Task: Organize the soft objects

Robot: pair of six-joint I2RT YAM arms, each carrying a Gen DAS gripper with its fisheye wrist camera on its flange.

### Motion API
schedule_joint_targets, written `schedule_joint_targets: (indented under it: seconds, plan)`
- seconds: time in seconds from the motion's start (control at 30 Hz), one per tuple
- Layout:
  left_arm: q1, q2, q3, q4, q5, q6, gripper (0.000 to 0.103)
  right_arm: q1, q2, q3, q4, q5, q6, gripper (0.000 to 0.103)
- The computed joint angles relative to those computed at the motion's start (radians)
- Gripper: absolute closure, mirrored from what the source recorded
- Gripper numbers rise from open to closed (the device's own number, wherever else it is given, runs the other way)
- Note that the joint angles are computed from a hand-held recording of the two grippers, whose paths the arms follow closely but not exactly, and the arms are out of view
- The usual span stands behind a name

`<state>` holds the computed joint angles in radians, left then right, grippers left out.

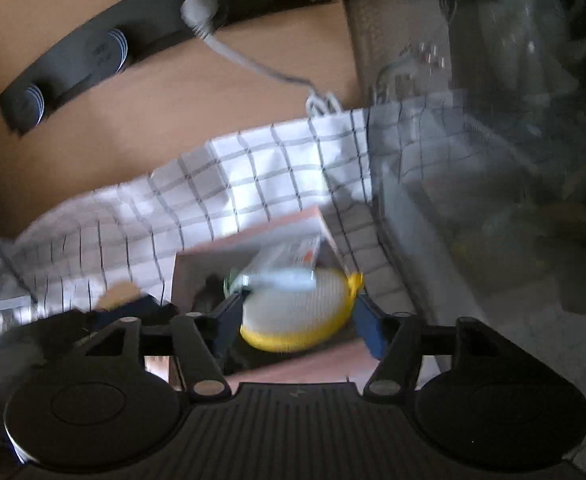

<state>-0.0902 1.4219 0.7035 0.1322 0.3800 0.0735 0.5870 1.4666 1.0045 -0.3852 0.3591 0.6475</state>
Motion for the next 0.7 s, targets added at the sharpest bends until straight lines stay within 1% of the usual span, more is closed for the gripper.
schedule_joint_targets:
  seconds: [0.1,0.17,0.23,0.27,0.3,0.33,0.37,0.43,0.53,0.6,0.67,0.7]
  plan:
    - [-0.004,-0.136,-0.181,0.062,-0.071,-0.023,0.077,0.054,-0.032,-0.098,0.057,0.009,-0.087,0.034]
    - [-0.015,-0.23,-0.286,0.063,-0.138,-0.032,0.077,0.084,-0.045,-0.165,0.106,0.003,-0.133,0.031]
    - [-0.03,-0.339,-0.373,0.013,-0.227,-0.086,0.077,0.098,-0.052,-0.222,0.14,-0.038,-0.153,0.03]
    - [-0.039,-0.377,-0.407,-0.018,-0.26,-0.131,0.077,0.1,-0.057,-0.245,0.158,-0.064,-0.167,0.028]
    - [-0.054,-0.406,-0.433,-0.043,-0.295,-0.173,0.077,0.104,-0.053,-0.27,0.187,-0.089,-0.181,0.023]
    - [-0.081,-0.427,-0.454,-0.064,-0.348,-0.214,0.077,0.107,-0.043,-0.298,0.222,-0.109,-0.196,0.021]
    - [-0.125,-0.43,-0.466,-0.092,-0.42,-0.268,0.077,0.109,-0.039,-0.323,0.247,-0.123,-0.209,0.018]
    - [-0.195,-0.417,-0.478,-0.119,-0.524,-0.371,0.077,0.13,0.004,-0.345,0.282,-0.149,-0.237,0.018]
    - [-0.319,-0.418,-0.498,-0.147,-0.663,-0.48,0.077,0.138,0.064,-0.365,0.335,-0.183,-0.291,0.018]
    - [-0.407,-0.399,-0.51,-0.145,-0.755,-0.561,0.077,0.133,0.086,-0.38,0.365,-0.201,-0.316,0.017]
    - [-0.488,-0.403,-0.523,-0.156,-0.839,-0.631,0.077,0.138,0.096,-0.393,0.4,-0.178,-0.339,0.012]
    - [-0.511,-0.384,-0.523,-0.144,-0.863,-0.656,0.077,0.132,0.106,-0.389,0.405,-0.181,-0.348,0.008]
